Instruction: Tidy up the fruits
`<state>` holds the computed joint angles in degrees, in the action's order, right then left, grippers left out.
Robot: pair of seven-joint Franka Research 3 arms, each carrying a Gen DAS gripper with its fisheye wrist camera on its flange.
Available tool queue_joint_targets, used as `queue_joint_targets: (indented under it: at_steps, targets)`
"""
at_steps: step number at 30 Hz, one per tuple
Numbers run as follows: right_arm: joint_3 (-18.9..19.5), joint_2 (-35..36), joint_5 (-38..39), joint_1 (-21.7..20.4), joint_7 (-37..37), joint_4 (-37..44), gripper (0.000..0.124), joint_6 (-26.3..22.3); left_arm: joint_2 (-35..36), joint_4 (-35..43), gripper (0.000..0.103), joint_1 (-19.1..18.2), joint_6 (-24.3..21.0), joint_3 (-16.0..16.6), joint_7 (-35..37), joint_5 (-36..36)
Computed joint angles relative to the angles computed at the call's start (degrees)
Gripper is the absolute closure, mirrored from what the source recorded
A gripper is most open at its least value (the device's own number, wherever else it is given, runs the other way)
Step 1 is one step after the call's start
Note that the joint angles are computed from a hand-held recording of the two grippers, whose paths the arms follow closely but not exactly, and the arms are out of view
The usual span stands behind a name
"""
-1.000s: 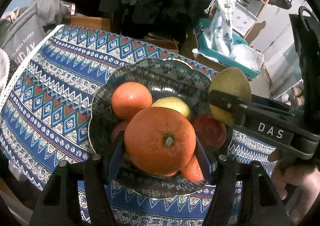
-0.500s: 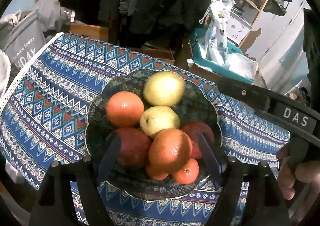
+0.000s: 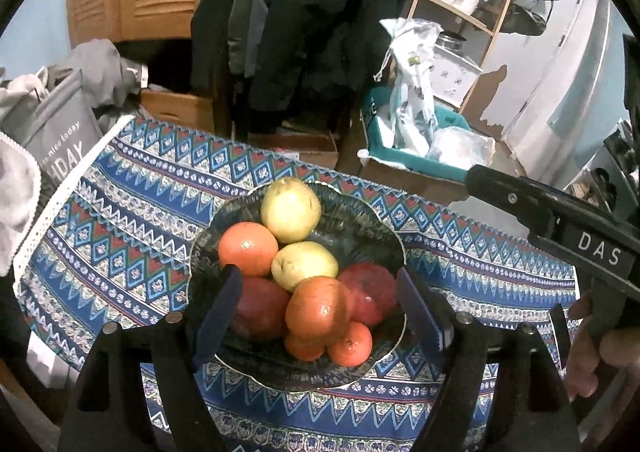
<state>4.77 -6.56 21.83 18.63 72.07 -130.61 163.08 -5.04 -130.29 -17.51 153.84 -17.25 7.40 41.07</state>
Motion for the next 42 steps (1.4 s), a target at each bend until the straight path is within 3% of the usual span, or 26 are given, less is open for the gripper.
queue_joint_targets:
  at_steps: [14, 25, 30, 37, 42]
  targets:
    - [0.92, -10.98, -7.82, -3.22, 5.71, -8.26, 0.042, 5.37, -4.61, 1.54, 0.017, -0.07, -4.73, -2.81, -3.9, 7.44]
    - [0.15, -18.68, -8.68, -6.33, 6.2, -13.21, 0.04, 6.83, -6.26, 5.05, 0.016, -1.0, -9.4, -4.67, -5.9, 11.4]
    - [-0.72, -22.63, -8.72, -7.58, 5.63, -15.53, 0.04, 8.29, -5.91, 7.07, 0.004, -1.9, -10.58, -5.42, -5.78, 13.36]
    - [-3.91, -27.49, -6.53, -7.0, 3.06, -18.28, 0.039, 9.02, -4.74, 9.81, 0.002, -3.33, -12.13, -5.58, -4.58, 14.06]
    - [-3.17, -30.58, -6.98, -9.73, 1.97, -20.05, 0.039, 9.72, -4.57, 11.49, 0.001, -4.3, -14.01, -6.01, -3.2, 14.92]
